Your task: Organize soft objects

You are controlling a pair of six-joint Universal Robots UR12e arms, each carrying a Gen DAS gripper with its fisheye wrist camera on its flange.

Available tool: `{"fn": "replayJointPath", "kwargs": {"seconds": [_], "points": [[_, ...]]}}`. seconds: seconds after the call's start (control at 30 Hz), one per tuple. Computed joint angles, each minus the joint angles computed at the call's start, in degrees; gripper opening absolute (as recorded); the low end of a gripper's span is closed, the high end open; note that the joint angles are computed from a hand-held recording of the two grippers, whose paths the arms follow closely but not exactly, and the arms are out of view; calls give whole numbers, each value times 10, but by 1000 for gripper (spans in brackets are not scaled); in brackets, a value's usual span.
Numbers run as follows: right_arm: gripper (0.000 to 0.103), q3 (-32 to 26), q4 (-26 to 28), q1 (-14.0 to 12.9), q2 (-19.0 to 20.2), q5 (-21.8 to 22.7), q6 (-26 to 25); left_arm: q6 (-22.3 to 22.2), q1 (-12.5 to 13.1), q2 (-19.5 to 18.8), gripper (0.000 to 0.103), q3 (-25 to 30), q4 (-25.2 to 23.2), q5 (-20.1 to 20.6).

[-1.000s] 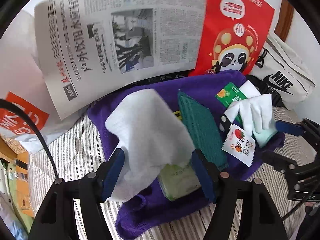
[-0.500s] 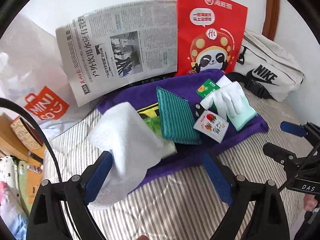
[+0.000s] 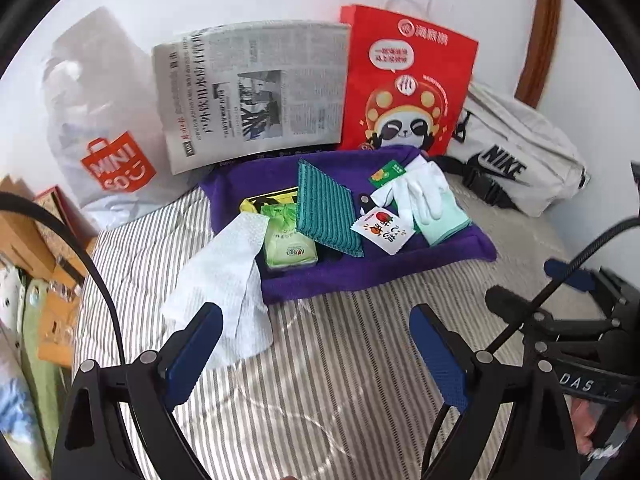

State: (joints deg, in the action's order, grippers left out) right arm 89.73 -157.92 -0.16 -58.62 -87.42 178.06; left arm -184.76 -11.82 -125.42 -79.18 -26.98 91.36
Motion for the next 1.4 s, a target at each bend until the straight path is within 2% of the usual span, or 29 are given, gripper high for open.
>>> {"fn": "replayJointPath", "kwargs": {"seconds": [0.3, 0.43, 0.97, 1.4], "points": [[94, 19, 16, -10, -17, 4, 24, -38, -2, 19, 95, -34, 31, 6], [94, 27, 10, -13, -23, 1, 25, -37, -5, 21, 95, -39, 28, 3], [94, 47, -11, -13, -38, -7, 20, -40, -12, 31, 95, -51, 29, 33], [94, 50, -18, -9, -41, -22, 9, -34, -14, 33, 95, -51, 30, 32]]}}
